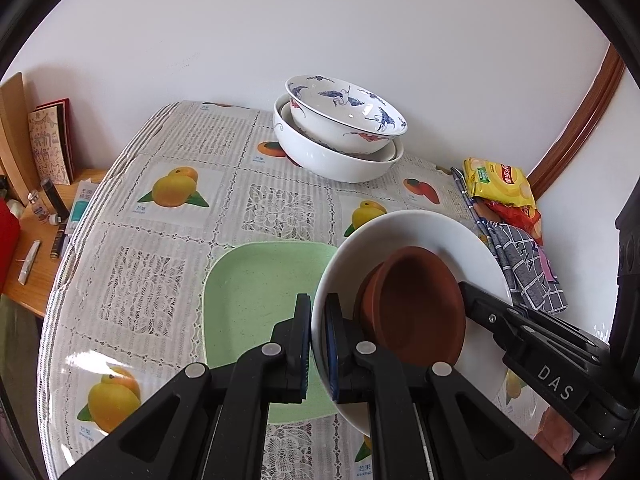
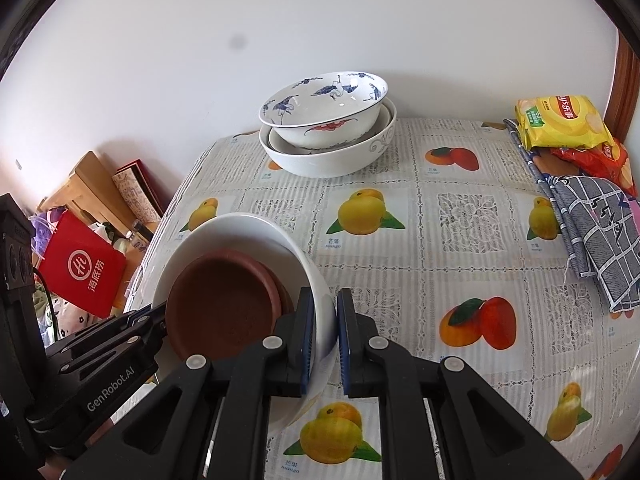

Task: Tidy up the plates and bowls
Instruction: 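Lift the white bowl with both grippers and carry it over the light-green plate, then lower the white bowl onto the light-green plate and open both grippers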

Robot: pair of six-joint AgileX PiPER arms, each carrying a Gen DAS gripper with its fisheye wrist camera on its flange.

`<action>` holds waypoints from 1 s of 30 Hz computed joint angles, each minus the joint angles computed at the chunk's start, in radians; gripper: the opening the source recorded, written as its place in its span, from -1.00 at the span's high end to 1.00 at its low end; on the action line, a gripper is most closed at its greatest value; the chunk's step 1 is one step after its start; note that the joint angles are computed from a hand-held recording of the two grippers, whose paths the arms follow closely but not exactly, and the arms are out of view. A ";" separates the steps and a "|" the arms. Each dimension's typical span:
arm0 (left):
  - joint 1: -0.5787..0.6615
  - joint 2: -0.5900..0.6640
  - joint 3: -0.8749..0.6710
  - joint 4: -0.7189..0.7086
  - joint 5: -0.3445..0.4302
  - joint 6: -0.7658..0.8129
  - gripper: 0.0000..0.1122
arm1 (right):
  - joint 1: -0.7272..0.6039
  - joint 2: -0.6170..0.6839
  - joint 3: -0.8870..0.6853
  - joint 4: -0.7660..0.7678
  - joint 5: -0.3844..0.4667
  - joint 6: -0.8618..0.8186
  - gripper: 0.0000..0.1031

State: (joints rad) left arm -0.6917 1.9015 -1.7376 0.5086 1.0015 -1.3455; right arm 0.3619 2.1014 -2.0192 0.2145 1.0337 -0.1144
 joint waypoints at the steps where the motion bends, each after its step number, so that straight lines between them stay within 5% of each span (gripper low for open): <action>1: 0.003 -0.006 0.013 0.000 -0.006 -0.005 0.87 | 0.003 0.005 -0.004 0.000 0.002 -0.002 0.78; 30: 0.076 -0.041 0.217 -0.037 -0.105 -0.040 0.86 | 0.072 0.142 -0.065 -0.010 0.005 0.002 0.78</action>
State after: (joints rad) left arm -0.6154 1.8603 -1.5210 0.4711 0.8964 -1.3853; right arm 0.4339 2.2434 -2.0847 0.2044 1.0392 -0.1122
